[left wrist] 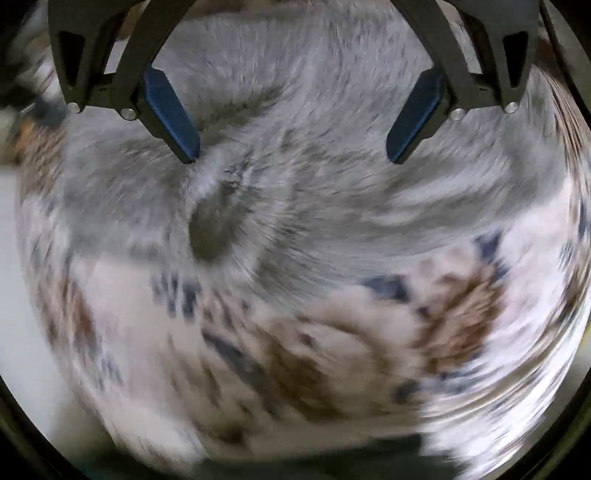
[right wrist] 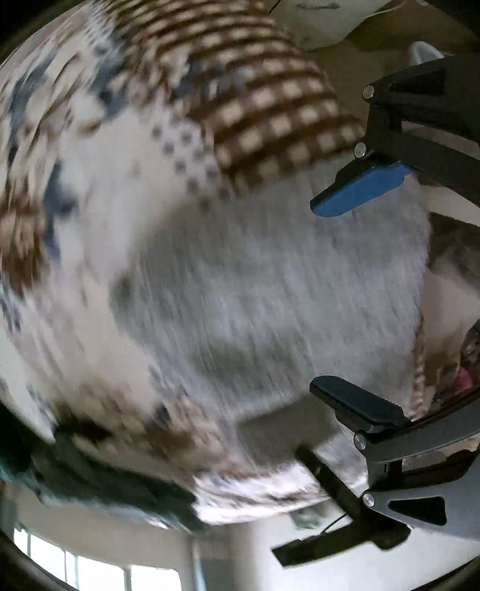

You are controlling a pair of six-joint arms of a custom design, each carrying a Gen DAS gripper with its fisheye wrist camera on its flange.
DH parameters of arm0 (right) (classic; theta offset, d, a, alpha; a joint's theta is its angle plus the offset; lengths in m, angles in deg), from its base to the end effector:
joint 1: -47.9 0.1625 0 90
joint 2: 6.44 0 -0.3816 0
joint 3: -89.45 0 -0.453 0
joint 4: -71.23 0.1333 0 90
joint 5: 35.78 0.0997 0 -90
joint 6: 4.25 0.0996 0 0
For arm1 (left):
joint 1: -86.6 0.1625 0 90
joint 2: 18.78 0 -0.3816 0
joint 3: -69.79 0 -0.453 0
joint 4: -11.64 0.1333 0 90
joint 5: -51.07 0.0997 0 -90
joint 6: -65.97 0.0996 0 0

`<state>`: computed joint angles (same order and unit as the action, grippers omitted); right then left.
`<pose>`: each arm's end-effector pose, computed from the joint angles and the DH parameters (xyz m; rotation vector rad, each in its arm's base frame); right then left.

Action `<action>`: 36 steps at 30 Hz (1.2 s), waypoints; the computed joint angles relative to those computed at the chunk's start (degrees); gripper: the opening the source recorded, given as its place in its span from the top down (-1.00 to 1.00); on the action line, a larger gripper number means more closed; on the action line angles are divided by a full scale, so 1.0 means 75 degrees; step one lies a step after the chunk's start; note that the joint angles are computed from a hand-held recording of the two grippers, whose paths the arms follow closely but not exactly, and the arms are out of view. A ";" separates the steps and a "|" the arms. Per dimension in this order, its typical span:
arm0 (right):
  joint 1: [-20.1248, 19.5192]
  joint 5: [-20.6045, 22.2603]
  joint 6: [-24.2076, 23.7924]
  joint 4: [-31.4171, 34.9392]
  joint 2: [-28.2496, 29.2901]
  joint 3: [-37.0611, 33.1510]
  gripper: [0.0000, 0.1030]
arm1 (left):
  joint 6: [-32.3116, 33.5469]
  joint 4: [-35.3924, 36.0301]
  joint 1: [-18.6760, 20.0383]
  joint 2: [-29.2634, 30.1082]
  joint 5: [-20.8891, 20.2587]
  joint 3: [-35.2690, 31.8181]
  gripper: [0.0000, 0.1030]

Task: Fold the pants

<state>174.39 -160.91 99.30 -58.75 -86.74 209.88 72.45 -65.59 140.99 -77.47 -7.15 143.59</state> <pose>0.3645 -0.3649 0.1650 -1.5519 -2.3441 0.8351 -0.2474 -0.6644 0.2490 1.0452 2.2325 0.4147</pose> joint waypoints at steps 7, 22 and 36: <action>-0.0073 0.0273 0.0038 -0.0319 -0.0314 0.0611 -0.75 | -0.0757 0.0532 0.0507 -0.0060 -0.1144 -0.0725 0.86; -0.0942 0.1418 -0.1348 -0.1961 -0.0499 0.1394 -0.75 | -0.2149 0.1427 0.1343 0.0206 -0.2302 -0.1413 -0.37; -0.1099 0.0957 -0.2018 -0.1072 -0.0671 0.1041 0.39 | -0.2269 0.1162 0.1264 -0.0717 -0.1978 0.0082 0.69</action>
<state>166.14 -153.73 84.17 -66.80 -91.78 217.69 55.43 -56.88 150.47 -82.84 -21.98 144.20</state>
